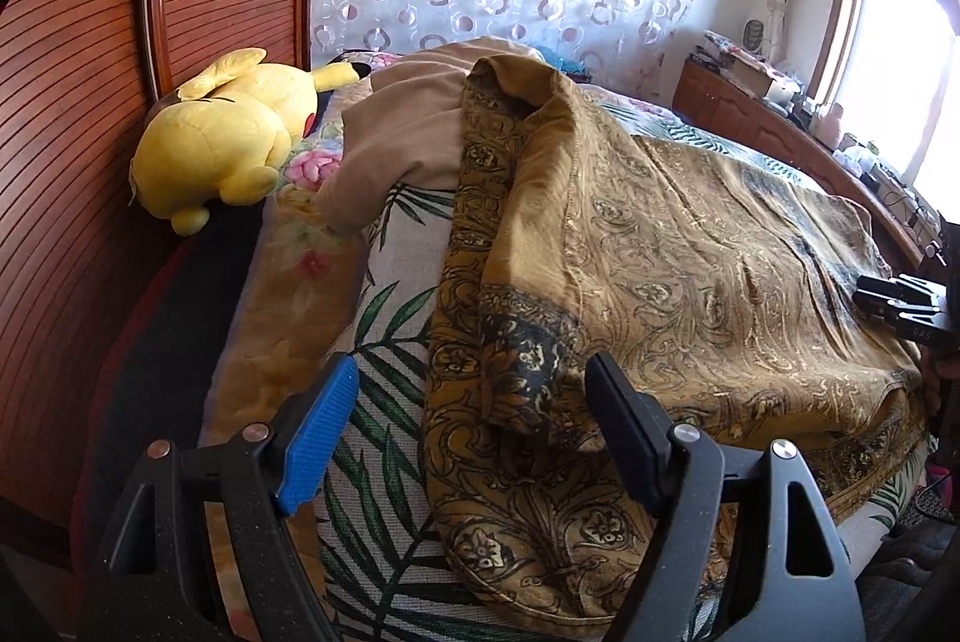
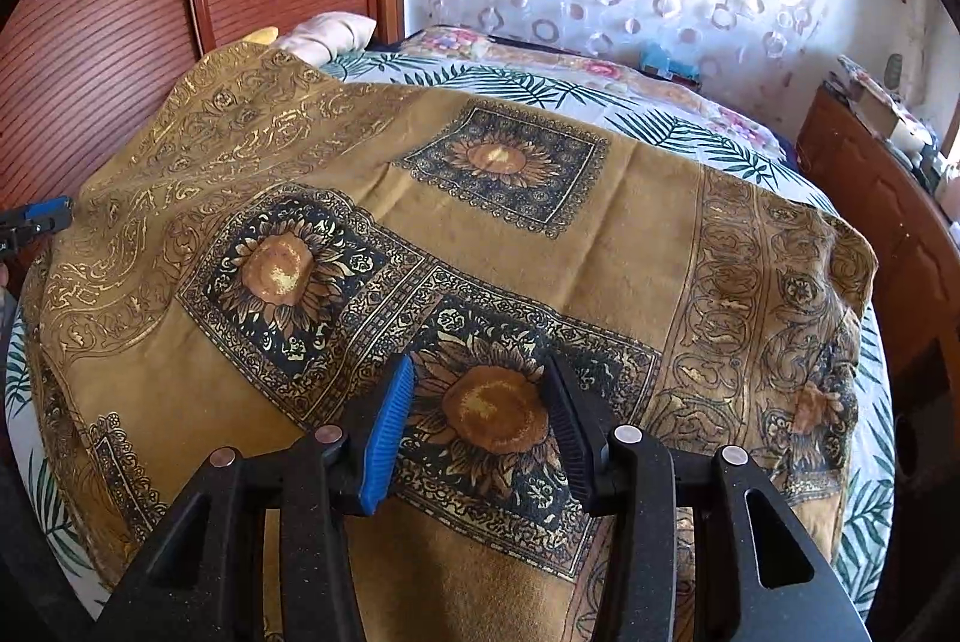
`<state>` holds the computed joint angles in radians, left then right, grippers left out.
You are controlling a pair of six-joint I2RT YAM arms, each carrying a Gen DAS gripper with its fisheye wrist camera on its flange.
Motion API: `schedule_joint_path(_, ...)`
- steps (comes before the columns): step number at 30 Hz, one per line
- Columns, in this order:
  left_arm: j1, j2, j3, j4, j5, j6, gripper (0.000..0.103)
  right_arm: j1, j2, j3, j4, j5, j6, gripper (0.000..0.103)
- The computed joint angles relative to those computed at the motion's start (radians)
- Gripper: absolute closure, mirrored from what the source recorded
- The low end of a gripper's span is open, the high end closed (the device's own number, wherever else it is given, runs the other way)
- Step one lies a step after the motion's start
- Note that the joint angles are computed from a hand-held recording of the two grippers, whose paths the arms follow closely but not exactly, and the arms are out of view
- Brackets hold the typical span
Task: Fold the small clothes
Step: 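Open both grippers and release the folded shirt, then grasp the shirt's folded edge with the left gripper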
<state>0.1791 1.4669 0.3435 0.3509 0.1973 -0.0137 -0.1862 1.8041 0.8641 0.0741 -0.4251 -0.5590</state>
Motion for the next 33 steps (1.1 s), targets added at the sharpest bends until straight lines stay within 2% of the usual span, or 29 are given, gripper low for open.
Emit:
schedule_joint_path(4, -0.004, 0.013, 0.012, -0.006, -0.005, -0.004, 0.024, -0.001, -0.022, -0.051, 0.048, 0.013, 0.003, 0.054)
schedule_joint_path(9, -0.005, 0.023, 0.024, -0.017, -0.007, -0.004, 0.024, -0.023, -0.057, -0.075, 0.018, -0.006, 0.031, 0.053)
schedule_joint_path(11, -0.006, 0.029, 0.027, -0.018, -0.01, -0.002, 0.024, -0.037, -0.088, -0.103, -0.001, -0.03, 0.011, 0.048)
schedule_joint_path(13, -0.004, 0.043, 0.034, -0.022, -0.009, -0.001, 0.024, -0.026, -0.116, -0.154, 0.034, -0.017, -0.002, 0.044)
schedule_joint_path(18, -0.002, 0.053, 0.029, -0.009, -0.001, 0.0, 0.026, -0.026, -0.162, -0.253, 0.123, -0.021, 0.021, 0.042)
schedule_joint_path(24, -0.001, 0.048, 0.037, -0.027, 0.043, 0.008, 0.054, -0.038, -0.156, -0.276, 0.158, -0.043, 0.018, 0.041)
schedule_joint_path(26, -0.001, 0.046, 0.045, -0.046, 0.075, 0.012, 0.072, -0.04, -0.154, -0.277, 0.157, -0.048, 0.016, 0.04)
schedule_joint_path(27, -0.002, 0.046, 0.052, -0.056, 0.088, 0.016, 0.077, -0.042, -0.154, -0.277, 0.156, -0.052, 0.015, 0.04)
schedule_joint_path(28, -0.003, 0.047, 0.067, -0.079, 0.113, 0.023, 0.09, -0.045, -0.148, -0.269, 0.152, -0.055, 0.012, 0.04)
schedule_joint_path(29, -0.008, 0.041, 0.074, -0.091, 0.125, 0.026, 0.096, -0.045, -0.149, -0.269, 0.15, -0.056, 0.011, 0.04)
schedule_joint_path(33, -0.061, -0.028, 0.093, -0.125, 0.12, 0.027, 0.098, -0.045, -0.15, -0.255, 0.126, -0.051, 0.005, 0.04)
